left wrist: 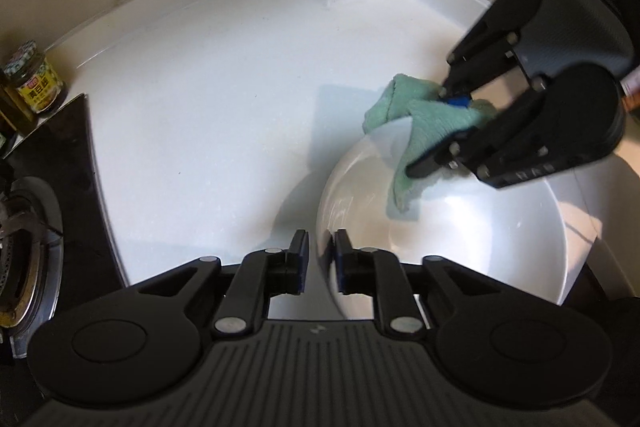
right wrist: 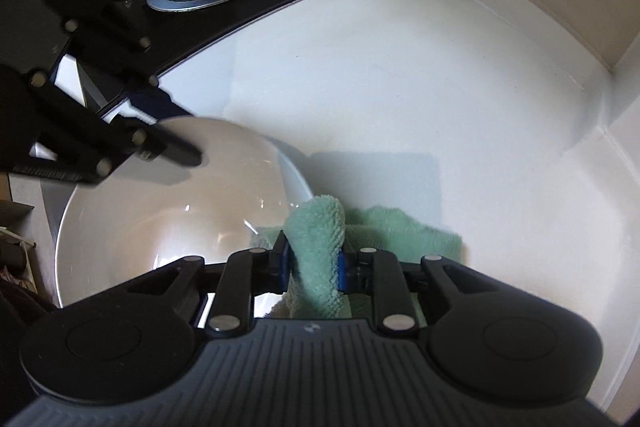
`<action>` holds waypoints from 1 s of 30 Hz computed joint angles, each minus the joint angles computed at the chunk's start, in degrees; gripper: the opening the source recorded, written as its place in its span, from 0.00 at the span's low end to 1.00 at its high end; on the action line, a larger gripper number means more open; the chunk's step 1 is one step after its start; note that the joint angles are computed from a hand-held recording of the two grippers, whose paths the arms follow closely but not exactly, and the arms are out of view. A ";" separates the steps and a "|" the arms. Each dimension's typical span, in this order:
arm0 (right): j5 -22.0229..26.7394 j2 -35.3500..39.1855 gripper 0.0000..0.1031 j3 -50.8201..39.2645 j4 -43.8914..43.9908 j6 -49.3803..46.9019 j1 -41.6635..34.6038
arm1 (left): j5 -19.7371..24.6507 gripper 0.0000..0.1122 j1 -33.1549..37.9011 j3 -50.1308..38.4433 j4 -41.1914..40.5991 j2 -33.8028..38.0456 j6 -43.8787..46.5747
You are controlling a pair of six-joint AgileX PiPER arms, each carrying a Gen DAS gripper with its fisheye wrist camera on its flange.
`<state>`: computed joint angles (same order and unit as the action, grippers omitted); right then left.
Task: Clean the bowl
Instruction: 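Keep rubbing the cloth over the bowl's outer wall while the left tool holds it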
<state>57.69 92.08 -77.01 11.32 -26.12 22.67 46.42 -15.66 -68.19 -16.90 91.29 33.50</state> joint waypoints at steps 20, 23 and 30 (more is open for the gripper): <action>3.81 8.03 0.17 -10.16 0.38 -3.63 0.73 | 1.75 0.12 1.21 -4.68 -6.95 4.78 10.03; 0.39 5.40 0.17 -5.66 1.05 -0.50 0.05 | -1.65 0.18 0.95 0.48 -4.51 0.79 4.85; 7.29 3.60 0.16 -5.78 2.05 -6.00 -1.41 | 2.30 0.06 2.12 -0.67 -7.90 1.31 14.19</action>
<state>64.98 95.68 -82.79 13.37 -32.11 21.25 48.72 -13.55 -68.86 -24.81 92.61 47.69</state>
